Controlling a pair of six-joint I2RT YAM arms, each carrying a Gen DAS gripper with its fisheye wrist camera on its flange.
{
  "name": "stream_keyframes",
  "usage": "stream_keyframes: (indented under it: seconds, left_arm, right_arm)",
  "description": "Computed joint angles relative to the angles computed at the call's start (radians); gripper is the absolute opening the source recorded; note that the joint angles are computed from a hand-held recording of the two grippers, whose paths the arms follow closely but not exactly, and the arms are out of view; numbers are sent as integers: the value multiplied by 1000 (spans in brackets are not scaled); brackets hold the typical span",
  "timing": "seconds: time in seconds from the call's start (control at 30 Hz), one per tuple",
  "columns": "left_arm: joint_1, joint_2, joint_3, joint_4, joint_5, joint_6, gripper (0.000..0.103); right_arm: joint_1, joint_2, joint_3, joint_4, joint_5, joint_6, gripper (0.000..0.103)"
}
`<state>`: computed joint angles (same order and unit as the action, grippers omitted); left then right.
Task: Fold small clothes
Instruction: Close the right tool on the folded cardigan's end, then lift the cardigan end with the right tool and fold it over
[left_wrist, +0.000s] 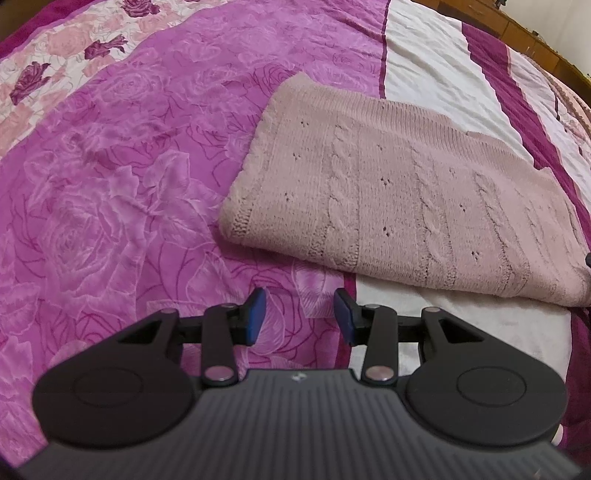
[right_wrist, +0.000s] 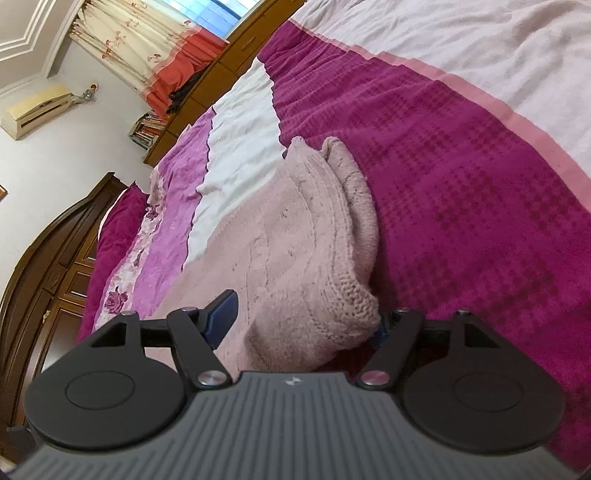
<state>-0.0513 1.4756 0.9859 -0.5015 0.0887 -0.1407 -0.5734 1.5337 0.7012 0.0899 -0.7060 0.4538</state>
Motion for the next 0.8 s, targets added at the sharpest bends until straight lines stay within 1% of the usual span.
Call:
stream_keyframes:
  seconds: [0.33,0.37,0.4,0.43,0.47,0.57,0.63,0.7,0.8]
  left_arm:
    - [-1,6,-2,4,0,7,42]
    - [0,7,-1,4,2,8,42]
    - [2,7,0,2,4,8,42]
    - [4,8,1,1,7,8,42]
    - [6,8,2,0,10,8,42]
    - [10,10,4,-3,14,10,42]
    - [11,11,5,-2,14,13,42]
    - [11,11,5,0,13,10,42]
    - [11,8,3,1,12,9,42]
  right_arm:
    - [37,46,17,62,39,48,76]
    - [41,48,19,64,44,46,73]
    - [45,47,18,69,53,43,67]
    - [46,40,13,72,67,38,50]
    - [47,38,13,73,78,32,43]
    - [41,37,2,100,72,44,41]
    - [44,39,6,94,80,33,41]
    - [49,48,23,75,91,44,44]
    - [57,62,26,88,97,83,50]
